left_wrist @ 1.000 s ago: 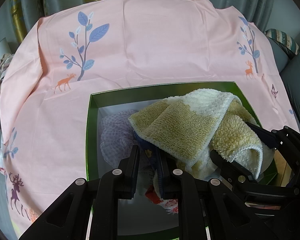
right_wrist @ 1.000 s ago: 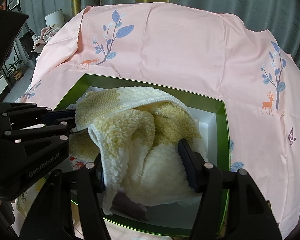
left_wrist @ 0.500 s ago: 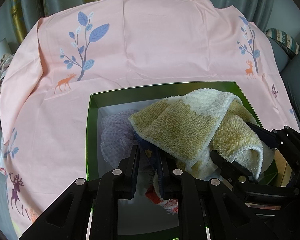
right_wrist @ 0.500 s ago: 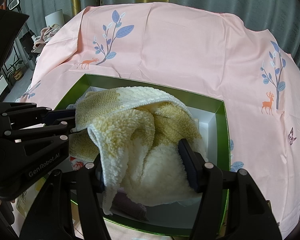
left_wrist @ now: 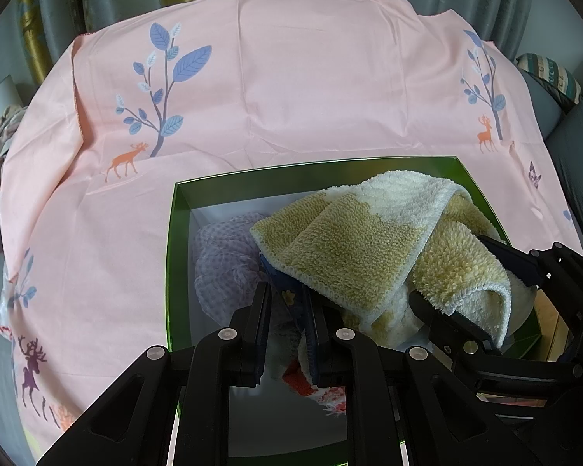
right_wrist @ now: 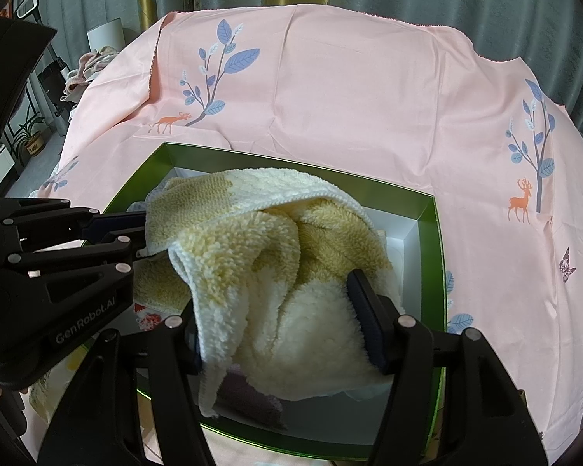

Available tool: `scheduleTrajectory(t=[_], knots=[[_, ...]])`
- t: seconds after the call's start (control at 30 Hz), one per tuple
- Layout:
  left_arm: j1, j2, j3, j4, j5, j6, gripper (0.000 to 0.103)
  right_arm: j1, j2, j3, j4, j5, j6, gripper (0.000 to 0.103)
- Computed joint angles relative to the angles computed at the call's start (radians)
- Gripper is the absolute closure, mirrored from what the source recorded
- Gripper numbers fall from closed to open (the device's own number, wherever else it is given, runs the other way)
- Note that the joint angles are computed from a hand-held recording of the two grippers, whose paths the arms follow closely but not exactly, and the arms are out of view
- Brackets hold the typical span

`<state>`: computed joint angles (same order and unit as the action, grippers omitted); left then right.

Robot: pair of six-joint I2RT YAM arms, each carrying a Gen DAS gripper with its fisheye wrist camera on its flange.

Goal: Organize soft objects
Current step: 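Lower the towel into the green box and press it down, then open the right gripper and withdraw it from the towel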

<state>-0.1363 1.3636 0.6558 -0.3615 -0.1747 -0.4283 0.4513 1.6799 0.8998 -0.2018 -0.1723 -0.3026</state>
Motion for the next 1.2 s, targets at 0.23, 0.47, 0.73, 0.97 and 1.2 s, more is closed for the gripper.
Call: scheduleTrajectory(t=[0.23,0.47,0.73,0.97,1.2], knots=[[0.000,0.001,0.002,-0.001,0.001,0.000,0.089,-0.004,0.002,0.000,0.002,0.000,-0.004,0.040],[-0.001,0.000,0.000,-0.001,-0.002,-0.001,0.089,-0.009,0.005,0.001,0.004,-0.003,-0.009,0.040],[-0.004,0.002,0.000,-0.003,-0.008,0.000,0.089,-0.008,0.005,0.001,0.003,0.001,-0.008,0.037],[-0.009,-0.005,0.000,-0.020,-0.027,-0.008,0.064,-0.024,0.007,-0.008,0.017,0.011,-0.012,0.023],[0.002,-0.028,-0.020,-0.018,-0.022,-0.011,0.041,-0.027,-0.001,-0.016,0.018,0.022,-0.012,0.021]])
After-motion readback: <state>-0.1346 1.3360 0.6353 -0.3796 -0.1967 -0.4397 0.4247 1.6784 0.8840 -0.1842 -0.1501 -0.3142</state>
